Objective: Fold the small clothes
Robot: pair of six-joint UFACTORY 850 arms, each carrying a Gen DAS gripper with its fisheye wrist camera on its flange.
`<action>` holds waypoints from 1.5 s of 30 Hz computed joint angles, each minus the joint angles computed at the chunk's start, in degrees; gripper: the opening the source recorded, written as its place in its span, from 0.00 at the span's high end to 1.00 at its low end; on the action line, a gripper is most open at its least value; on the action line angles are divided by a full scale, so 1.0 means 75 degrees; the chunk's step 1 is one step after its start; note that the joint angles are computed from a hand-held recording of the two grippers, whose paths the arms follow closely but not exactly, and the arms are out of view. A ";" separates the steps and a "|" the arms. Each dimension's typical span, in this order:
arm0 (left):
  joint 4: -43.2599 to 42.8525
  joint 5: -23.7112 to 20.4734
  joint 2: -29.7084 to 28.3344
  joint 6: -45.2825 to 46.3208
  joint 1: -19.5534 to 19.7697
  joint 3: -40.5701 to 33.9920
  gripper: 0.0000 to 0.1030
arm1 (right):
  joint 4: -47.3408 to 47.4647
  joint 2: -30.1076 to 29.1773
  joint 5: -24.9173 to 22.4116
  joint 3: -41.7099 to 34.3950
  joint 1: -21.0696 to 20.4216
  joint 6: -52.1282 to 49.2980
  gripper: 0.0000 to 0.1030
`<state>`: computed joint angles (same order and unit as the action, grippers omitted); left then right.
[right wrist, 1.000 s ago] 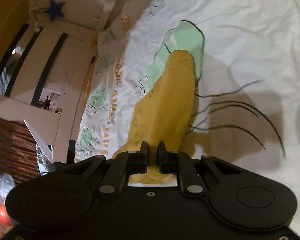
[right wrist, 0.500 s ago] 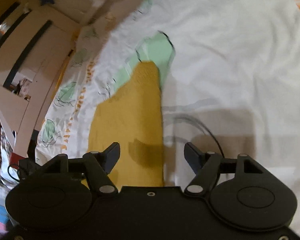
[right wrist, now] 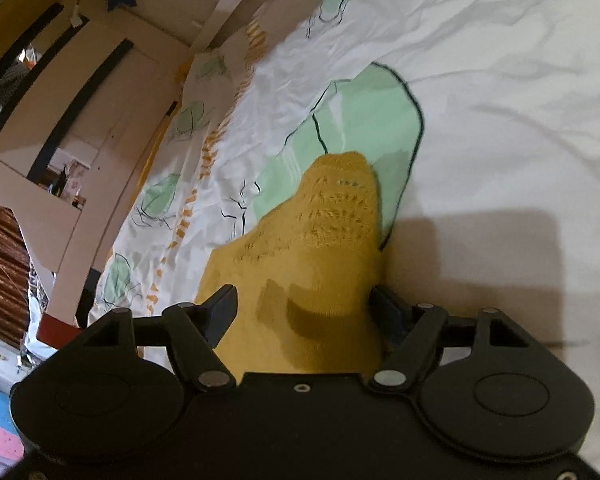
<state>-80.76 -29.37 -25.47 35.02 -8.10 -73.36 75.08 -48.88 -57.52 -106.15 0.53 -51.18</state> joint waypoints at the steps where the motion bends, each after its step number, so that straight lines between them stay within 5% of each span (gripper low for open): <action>1: -0.0126 -0.0085 -0.0061 0.0118 0.0001 -0.0050 0.54 | -0.0021 -0.0080 -0.0038 -0.0102 0.0019 0.0021 0.25; 7: -0.0195 -0.0308 -0.0098 0.0575 -0.0062 -0.0084 0.55 | 0.0241 -0.0291 -0.0265 -0.0293 -0.0001 0.0064 0.26; 9: -0.0082 -0.0508 -0.0123 0.0619 -0.0038 -0.0122 0.65 | -0.0157 -0.0209 0.0035 -0.0281 0.0043 0.0086 0.52; 10: 0.0017 -0.0633 -0.0150 0.0593 -0.0021 -0.0157 0.87 | -0.0394 -0.0158 0.0165 -0.0262 0.0056 0.0215 0.60; 15: 0.0063 -0.0550 0.0170 0.1016 -0.0096 -0.0055 0.87 | -0.0062 0.0520 0.0435 0.0536 -0.0012 0.0262 0.62; 28: 0.0408 -0.1724 0.1644 0.1274 -0.0548 0.1299 0.87 | -0.0026 0.3312 0.0066 0.4122 -0.1023 0.0438 0.62; 31: 0.0880 -0.1363 0.1866 0.0971 -0.0917 0.1712 0.85 | -0.0316 0.3791 0.0736 0.4814 -0.1097 0.0112 0.60; 34: 0.1656 -0.0557 0.1943 0.0131 -0.1366 0.2013 0.83 | -0.0649 0.4219 0.2122 0.5416 -0.1014 -0.0597 0.55; 39: 0.0318 0.0363 0.2408 0.0785 -0.1553 0.2751 0.81 | -0.0139 0.4452 0.2622 0.5616 -0.0941 -0.1431 0.47; 45: 0.1349 0.1233 0.2846 -0.0070 -0.1920 0.2954 0.80 | 0.1483 0.5223 0.2747 0.6440 -0.1054 -0.3395 0.46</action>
<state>-70.65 -20.12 -4.13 34.50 -22.50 -51.21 86.20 -9.71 -36.92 -57.84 -7.37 -76.64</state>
